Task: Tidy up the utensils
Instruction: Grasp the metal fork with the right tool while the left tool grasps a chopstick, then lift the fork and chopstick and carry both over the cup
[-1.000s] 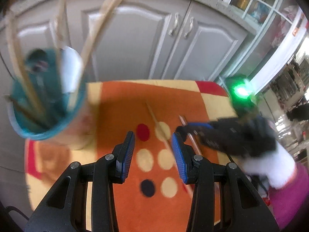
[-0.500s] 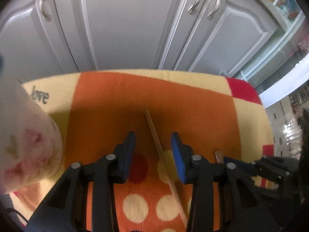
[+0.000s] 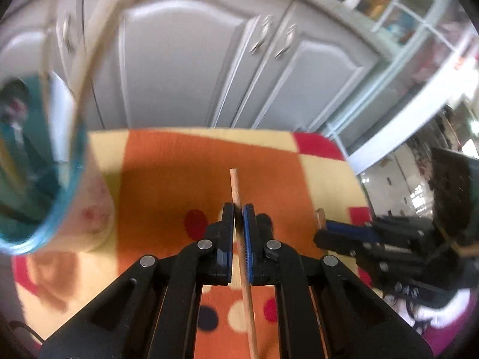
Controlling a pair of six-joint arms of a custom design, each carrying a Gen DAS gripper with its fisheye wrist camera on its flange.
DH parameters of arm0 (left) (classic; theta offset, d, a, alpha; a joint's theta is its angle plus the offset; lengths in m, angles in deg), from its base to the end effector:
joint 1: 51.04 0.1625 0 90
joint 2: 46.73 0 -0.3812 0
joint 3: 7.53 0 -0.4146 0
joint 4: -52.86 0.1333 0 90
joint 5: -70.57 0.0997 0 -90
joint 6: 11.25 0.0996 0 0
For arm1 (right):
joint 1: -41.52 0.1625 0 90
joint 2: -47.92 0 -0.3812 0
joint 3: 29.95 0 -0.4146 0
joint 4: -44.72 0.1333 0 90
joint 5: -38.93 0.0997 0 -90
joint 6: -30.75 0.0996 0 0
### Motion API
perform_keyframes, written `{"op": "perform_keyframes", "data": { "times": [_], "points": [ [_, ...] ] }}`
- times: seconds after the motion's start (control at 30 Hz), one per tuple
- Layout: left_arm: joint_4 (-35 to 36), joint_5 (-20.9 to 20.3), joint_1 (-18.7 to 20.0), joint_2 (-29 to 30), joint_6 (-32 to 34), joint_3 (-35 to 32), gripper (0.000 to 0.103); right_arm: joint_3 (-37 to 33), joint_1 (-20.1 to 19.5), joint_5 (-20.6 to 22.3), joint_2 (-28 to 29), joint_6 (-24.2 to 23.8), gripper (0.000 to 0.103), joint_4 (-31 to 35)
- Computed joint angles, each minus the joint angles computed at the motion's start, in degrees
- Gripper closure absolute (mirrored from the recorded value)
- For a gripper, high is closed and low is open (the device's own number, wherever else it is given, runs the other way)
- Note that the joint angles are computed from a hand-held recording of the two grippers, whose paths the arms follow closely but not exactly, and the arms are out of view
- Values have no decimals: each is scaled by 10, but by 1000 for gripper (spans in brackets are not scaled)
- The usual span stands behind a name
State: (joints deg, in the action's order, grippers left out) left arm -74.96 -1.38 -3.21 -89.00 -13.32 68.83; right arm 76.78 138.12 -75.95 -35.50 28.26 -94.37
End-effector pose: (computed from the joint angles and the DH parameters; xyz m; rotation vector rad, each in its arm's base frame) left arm -0.3691 -0.6521 0.0985 0.9676 2.6945 -0.2576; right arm 0.1544 -0.5393 0.3391 0.0769 -2.6603 0.6289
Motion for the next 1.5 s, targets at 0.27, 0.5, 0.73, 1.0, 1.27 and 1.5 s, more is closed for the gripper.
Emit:
{"op": "perform_keyframes", "data": {
  "times": [0.27, 0.5, 0.73, 1.0, 1.27, 1.5],
  "points": [
    [-29, -21, -17, -98, 43, 78, 98, 27, 63, -21, -32, -5, 93, -20],
    [-33, -29, -29, -165, 53, 118, 99, 36, 103, -42, -35, -10, 93, -37],
    [-46, -21, -39, -212, 57, 140, 99, 18, 133, -62, -24, -20, 94, -44],
    [-49, 0, -44, -231, 65, 105, 99, -49, 167, -76, 27, -55, 94, -52],
    [-67, 39, -43, -219, 83, 31, 99, -142, 201, -85, 93, -103, 94, -51],
    [-92, 78, -32, -180, 105, -38, 99, -234, 216, -74, 160, -137, 94, -51]
  ]
}}
